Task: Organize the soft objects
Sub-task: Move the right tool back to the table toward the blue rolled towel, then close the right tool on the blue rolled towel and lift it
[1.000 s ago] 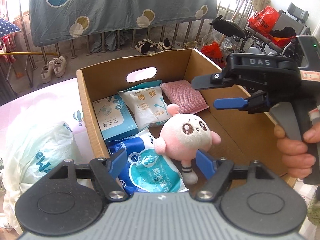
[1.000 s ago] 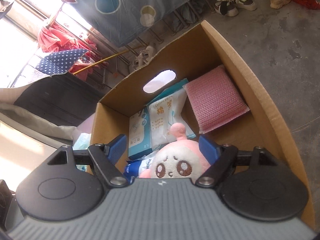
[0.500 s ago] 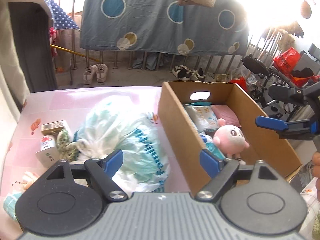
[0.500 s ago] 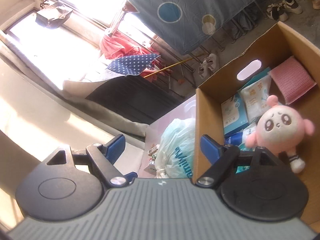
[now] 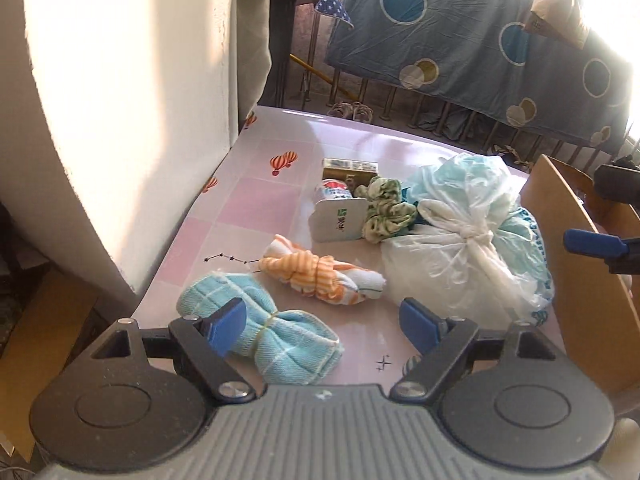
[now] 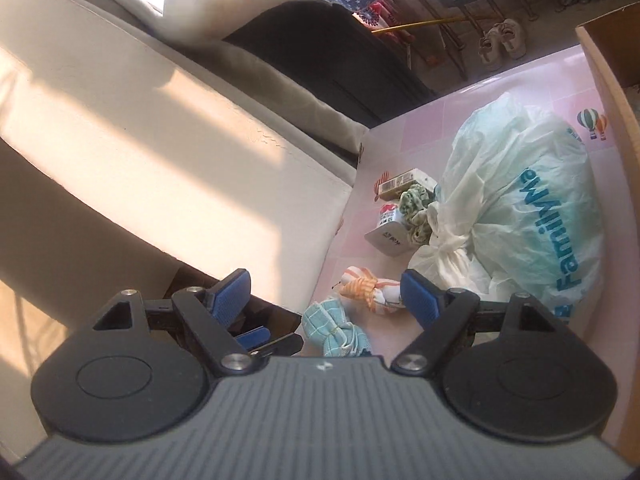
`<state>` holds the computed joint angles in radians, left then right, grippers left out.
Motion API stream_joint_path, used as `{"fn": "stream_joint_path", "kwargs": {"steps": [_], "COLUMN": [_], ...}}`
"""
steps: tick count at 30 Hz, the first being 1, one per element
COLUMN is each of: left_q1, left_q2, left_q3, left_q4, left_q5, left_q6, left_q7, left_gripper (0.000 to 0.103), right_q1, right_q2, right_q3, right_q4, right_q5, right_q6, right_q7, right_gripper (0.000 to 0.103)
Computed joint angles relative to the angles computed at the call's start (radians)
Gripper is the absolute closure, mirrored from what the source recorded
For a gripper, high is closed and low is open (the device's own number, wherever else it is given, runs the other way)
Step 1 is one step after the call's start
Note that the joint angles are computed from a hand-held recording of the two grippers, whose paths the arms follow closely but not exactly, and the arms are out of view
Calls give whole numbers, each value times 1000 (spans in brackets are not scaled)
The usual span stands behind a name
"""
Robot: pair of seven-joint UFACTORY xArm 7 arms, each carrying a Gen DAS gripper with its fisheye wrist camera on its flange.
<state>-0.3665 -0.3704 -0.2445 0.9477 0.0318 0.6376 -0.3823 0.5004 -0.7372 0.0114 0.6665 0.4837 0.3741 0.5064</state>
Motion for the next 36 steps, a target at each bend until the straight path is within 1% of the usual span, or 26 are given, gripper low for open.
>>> {"fn": "stream_joint_path", "kwargs": {"steps": [5,9,13,16,17,21,23,25,28,31,32,33,34,36], "left_q1": [13,31,12,9,8,2,5,5,-3,3,4,5,5,4], "left_q2": [-29,-55,-66,-65,-64,-45,-28,-6,37,76,81,87,92,97], "left_q3": [23,14,43,55,61,82,86,93,111,114,114,114,113,112], "left_q4": [-66,-115,-150,-167,-172,-173,-164,-151,-124,-101,-100,-98,-97,-97], "left_q5": [-9,23,-28,-66,-83,-146,-163,-181,-230,-260,-271,-279,-286,-300], "left_q6": [-22,-60,-54,-45,-43,-48,-53,-52,-35,-16,-15,-16,-17,-17], "left_q7": [7,8,37,39,37,39,38,46,75,81,84,87,91,101], "left_gripper": [19,19,20,28,31,36,36,36,38,47,50,55,57,66], "right_q1": [82,101,132,169,188,212,201,167,120,74,61,50,39,18], "right_q2": [161,240,291,337,364,451,504,560,647,716,732,739,742,736], "right_q3": [-9,4,5,-4,-10,-2,13,44,84,125,137,149,163,190], "right_q4": [65,89,96,106,116,163,202,244,304,342,350,351,349,339], "right_q5": [59,101,163,239,279,410,438,410,367,282,264,265,280,354], "right_q6": [-42,-59,-78,-95,-107,-134,-136,-131,-116,-87,-72,-63,-61,-64], "right_q7": [-35,-57,-104,-162,-191,-292,-328,-319,-293,-228,-214,-214,-226,-288], "right_gripper": [21,21,21,21,21,25,29,33,45,55,56,59,61,62]}}
